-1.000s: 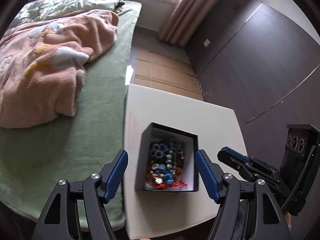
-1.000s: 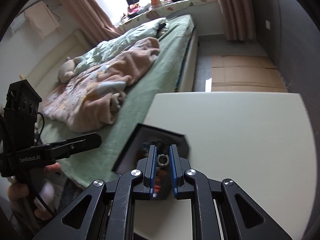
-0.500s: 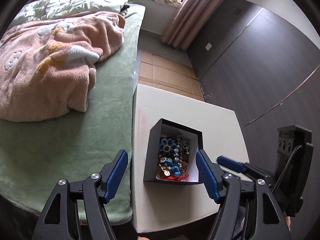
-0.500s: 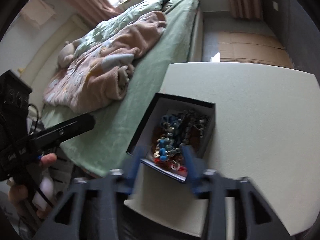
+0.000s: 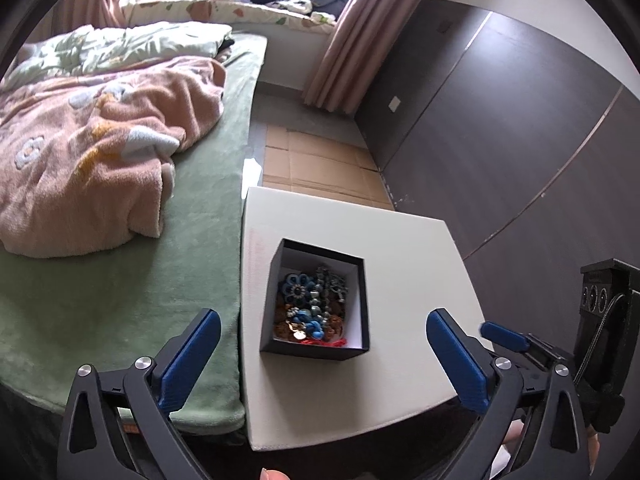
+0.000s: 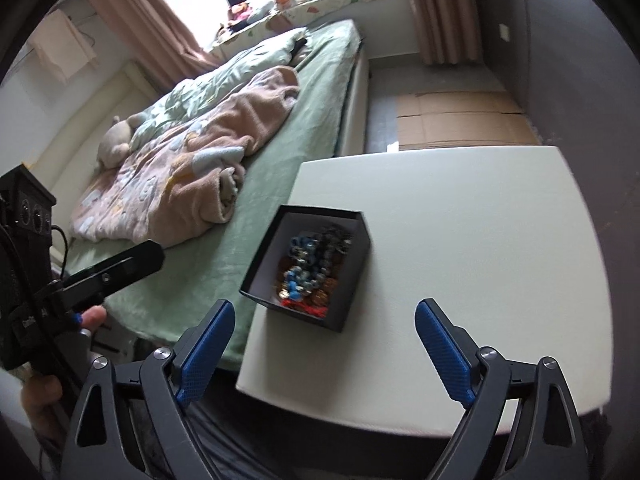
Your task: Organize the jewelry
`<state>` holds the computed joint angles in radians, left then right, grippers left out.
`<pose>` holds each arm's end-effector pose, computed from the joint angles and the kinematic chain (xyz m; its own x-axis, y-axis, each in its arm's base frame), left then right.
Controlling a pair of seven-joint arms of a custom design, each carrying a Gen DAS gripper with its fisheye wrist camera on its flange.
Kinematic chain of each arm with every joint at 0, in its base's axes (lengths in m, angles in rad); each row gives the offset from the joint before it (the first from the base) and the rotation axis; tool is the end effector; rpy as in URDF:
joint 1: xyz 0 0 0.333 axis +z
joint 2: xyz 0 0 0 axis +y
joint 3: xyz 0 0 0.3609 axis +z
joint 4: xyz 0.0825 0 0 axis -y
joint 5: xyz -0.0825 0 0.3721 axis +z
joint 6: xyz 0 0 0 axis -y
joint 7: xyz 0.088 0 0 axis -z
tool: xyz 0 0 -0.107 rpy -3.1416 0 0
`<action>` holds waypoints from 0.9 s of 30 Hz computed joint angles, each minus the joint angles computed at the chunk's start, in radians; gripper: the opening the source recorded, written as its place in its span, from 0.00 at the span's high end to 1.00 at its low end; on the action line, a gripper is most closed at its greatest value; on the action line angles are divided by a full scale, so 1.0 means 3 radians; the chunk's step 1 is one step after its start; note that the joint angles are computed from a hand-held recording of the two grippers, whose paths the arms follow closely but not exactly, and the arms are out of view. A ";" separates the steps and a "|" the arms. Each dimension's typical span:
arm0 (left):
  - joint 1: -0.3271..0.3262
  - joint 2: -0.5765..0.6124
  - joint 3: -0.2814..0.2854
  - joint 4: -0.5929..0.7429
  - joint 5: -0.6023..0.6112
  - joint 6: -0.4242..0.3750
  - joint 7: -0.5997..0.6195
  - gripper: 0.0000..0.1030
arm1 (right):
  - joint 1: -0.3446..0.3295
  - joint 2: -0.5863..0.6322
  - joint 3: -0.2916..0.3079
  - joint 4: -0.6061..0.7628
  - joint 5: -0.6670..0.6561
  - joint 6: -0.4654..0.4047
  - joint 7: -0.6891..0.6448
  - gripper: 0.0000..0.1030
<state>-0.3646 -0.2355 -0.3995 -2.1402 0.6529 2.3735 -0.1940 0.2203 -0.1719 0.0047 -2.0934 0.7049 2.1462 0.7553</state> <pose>0.3577 -0.3597 0.5961 0.4238 -0.8247 0.3746 -0.5881 -0.5651 -0.5786 0.4914 0.1405 0.5770 0.6853 -0.6425 -0.3430 -0.7098 -0.4838 -0.5120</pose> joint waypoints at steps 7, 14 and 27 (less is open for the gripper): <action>-0.0127 0.0167 -0.0168 0.0384 0.0209 -0.0431 0.0050 0.00 | -0.0145 -0.0287 -0.0150 -0.0188 0.0025 0.0083 0.0013 0.00; -0.0414 0.0442 -0.0247 0.0836 0.0438 -0.0910 0.0121 0.00 | -0.0322 -0.0629 -0.0377 -0.0322 0.0151 0.0068 -0.0132 0.00; -0.0990 0.0706 -0.0299 0.1414 0.0690 -0.1708 0.0214 0.00 | -0.0601 -0.0959 -0.0685 -0.0263 0.0068 -0.0328 -0.0400 0.00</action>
